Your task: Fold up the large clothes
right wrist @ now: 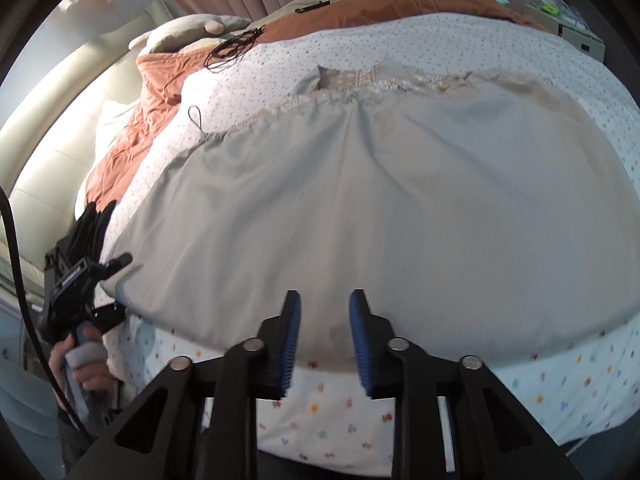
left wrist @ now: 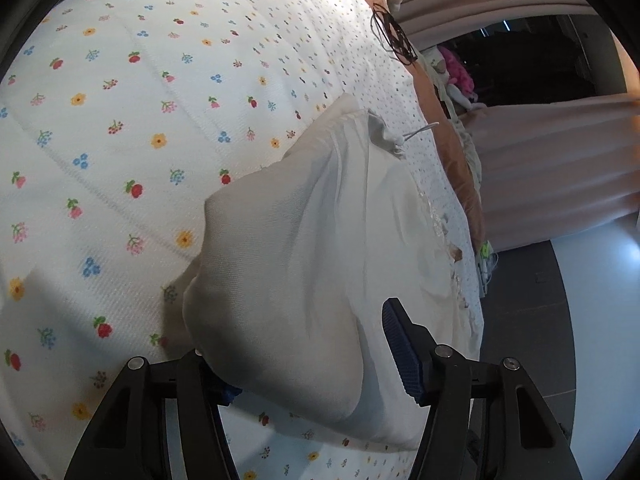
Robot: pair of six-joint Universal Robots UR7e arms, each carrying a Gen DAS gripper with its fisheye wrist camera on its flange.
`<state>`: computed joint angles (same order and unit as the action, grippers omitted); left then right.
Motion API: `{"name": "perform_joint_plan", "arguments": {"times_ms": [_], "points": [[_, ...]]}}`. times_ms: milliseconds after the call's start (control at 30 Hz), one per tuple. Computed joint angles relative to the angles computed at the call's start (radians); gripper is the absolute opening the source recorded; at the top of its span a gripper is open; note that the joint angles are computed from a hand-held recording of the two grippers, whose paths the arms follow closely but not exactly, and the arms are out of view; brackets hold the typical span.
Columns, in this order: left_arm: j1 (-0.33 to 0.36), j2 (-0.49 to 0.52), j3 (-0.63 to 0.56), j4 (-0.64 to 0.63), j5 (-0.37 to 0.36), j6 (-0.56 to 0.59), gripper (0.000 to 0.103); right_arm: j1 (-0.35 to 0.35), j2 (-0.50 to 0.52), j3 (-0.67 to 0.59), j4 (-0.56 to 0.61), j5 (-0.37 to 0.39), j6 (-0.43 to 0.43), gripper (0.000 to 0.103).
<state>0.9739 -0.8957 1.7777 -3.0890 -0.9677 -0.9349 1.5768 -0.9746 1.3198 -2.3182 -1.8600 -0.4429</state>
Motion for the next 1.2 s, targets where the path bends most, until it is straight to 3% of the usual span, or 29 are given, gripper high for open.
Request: {"name": "perform_joint_plan", "arguments": {"times_ms": [267, 367, 533, 733, 1033, 1200], "points": [[-0.001, 0.003, 0.014, -0.023, 0.028, -0.034, 0.022, -0.004, -0.013, 0.09, -0.059, -0.066, -0.003, 0.023], [-0.009, 0.0, 0.019, -0.039, 0.037, -0.023, 0.016, -0.009, 0.012, 0.084, -0.085, -0.085, -0.003, 0.023], [-0.032, -0.001, 0.007, -0.047, 0.065, -0.017, 0.011, -0.008, 0.047, 0.046, -0.101, -0.093, -0.02, 0.023], [-0.059, 0.002, -0.047, -0.018, 0.085, 0.032, 0.009, -0.016, 0.07, -0.011, -0.077, -0.045, 0.003, 0.022], [-0.076, 0.03, -0.156, 0.072, 0.112, 0.068, 0.009, -0.034, 0.204, -0.25, 0.08, 0.059, 0.09, 0.022], [-0.092, 0.043, -0.207, 0.121, 0.13, 0.088, 0.009, -0.039, 0.262, -0.347, 0.128, 0.075, 0.114, 0.013]]}}
